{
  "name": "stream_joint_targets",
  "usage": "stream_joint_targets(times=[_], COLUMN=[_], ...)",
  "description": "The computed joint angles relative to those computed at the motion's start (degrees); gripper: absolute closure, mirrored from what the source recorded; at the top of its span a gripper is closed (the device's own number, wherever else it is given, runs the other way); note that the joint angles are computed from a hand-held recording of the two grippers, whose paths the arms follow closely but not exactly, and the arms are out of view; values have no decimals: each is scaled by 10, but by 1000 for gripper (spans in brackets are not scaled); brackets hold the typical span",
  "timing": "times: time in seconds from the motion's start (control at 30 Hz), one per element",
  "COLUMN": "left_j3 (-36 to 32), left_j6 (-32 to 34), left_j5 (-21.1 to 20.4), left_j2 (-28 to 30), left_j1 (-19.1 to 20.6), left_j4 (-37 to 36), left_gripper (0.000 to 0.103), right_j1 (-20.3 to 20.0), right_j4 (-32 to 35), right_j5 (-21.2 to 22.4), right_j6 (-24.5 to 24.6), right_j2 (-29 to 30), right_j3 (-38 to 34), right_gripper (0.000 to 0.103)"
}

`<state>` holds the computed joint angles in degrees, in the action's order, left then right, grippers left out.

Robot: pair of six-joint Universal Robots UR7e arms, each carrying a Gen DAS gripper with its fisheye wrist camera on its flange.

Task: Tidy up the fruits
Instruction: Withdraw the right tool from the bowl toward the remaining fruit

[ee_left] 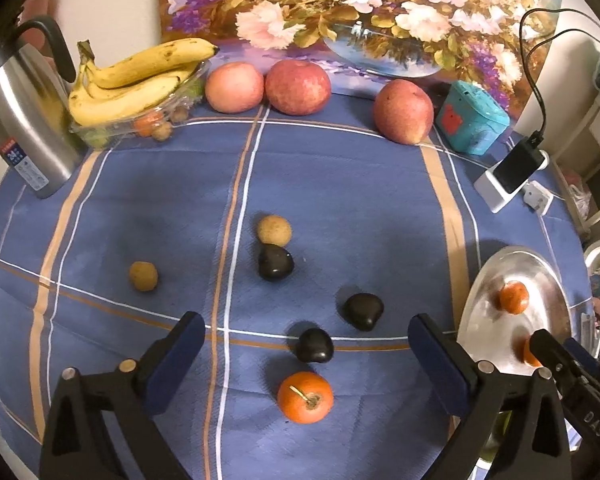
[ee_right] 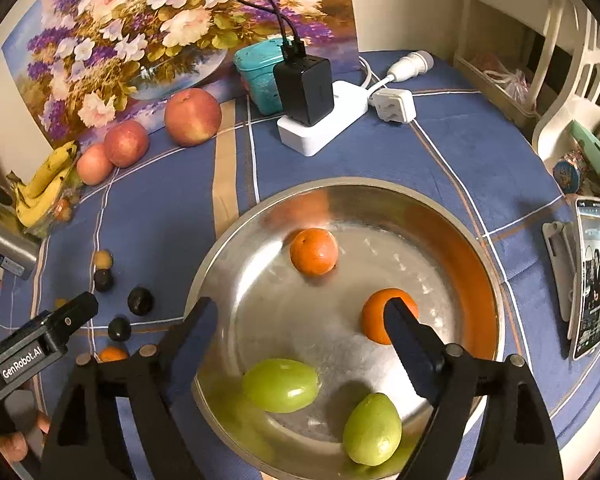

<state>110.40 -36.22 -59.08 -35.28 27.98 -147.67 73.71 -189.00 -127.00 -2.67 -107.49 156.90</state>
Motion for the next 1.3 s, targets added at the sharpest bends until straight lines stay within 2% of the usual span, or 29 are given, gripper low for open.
stream_joint_targets(times=[0.1,0.37,0.43,0.8,1.03,1.3], left_j3=[2,12,13,25,38,50], left_j6=[-4,6,14,55,69,66], left_j5=[6,21,23,37,64,70], left_j2=[0,-2,-2,-11,-35,-66], left_j1=[1,-1,-2,0,16,42], left_j4=[2,-14,-18,-38,-25,-16], left_gripper=[0,0,0,0,0,0], right_j1=[3,16,13,24,72,115], right_j4=[-14,-65,-70,-58,-54,-48], right_j5=[-5,-20,-11,-7,-33,-20], right_j6=[-5,-21,-21,-4,18,55], right_j2=[10,41,42,75,132,197], right_j3=[1,3,5,-4,-24,-53], right_gripper=[7,7,7,7,7,7])
